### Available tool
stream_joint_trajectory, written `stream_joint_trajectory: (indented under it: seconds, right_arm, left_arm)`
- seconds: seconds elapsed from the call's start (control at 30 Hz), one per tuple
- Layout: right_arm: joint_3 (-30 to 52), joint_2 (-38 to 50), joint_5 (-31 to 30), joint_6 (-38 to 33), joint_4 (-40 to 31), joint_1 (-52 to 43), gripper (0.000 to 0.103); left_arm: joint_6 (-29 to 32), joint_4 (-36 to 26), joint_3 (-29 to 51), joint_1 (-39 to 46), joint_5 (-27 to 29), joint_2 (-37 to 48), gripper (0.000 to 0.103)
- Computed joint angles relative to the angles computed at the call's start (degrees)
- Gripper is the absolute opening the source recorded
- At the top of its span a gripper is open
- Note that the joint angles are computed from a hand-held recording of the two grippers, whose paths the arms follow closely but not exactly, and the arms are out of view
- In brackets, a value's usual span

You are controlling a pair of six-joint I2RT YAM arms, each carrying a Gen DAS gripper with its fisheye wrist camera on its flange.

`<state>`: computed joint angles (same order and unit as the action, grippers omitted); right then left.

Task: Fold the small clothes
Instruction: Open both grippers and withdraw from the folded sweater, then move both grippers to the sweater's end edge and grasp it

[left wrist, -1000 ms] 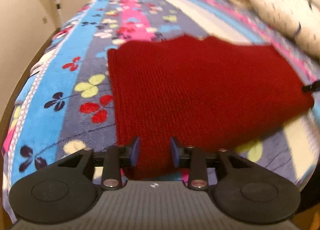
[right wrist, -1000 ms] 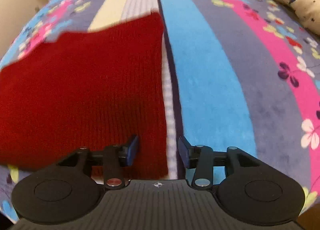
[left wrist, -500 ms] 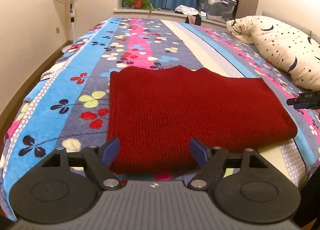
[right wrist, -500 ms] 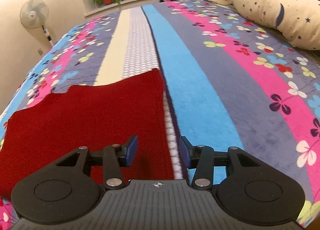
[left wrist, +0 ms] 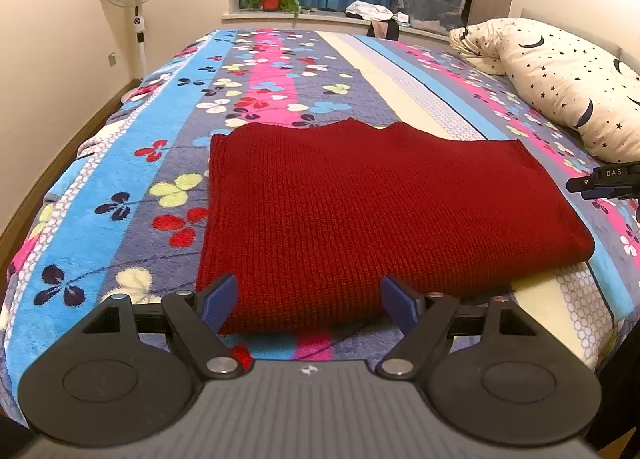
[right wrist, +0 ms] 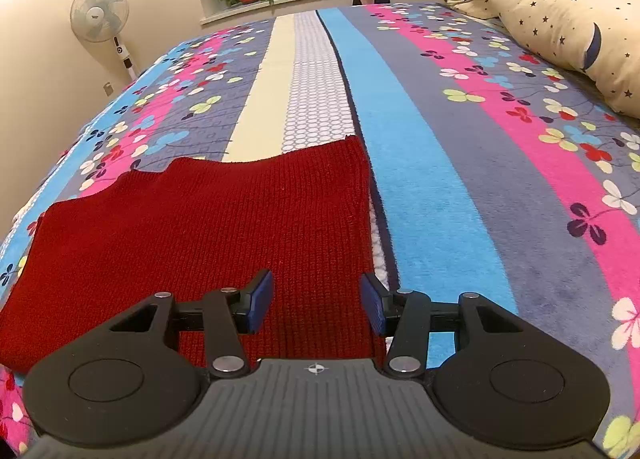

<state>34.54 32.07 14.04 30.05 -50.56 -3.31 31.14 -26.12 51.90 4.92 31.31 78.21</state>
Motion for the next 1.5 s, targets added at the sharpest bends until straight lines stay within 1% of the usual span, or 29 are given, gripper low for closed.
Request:
stream_joint_trajectory:
  seconds: [0.83, 1.03, 1.27, 1.5]
  right_arm:
    - [0.1, 1.24, 4.16, 1.56, 1.02, 4.69, 0.051]
    - [0.22, 3.79, 4.8, 1.46, 3.24, 6.15, 0.051]
    - [0.63, 6.86, 6.49, 2.95, 6.29, 9.04, 0.05]
    - [0.21, 7.78, 10.73, 4.09, 10.33, 12.79, 0.05]
  left_arm:
    - [-2.85, 3.62, -0.27, -0.71, 0.84, 0.67, 0.083]
    - [-3.58, 3.86, 0.51, -0.3, 1.59, 1.42, 0.083]
    - [-4.52, 4.76, 0.72, -0.06, 1.85, 1.58, 0.083]
    - [-6.07, 7.04, 2.16, 0.32, 3.61, 0.2, 0.085]
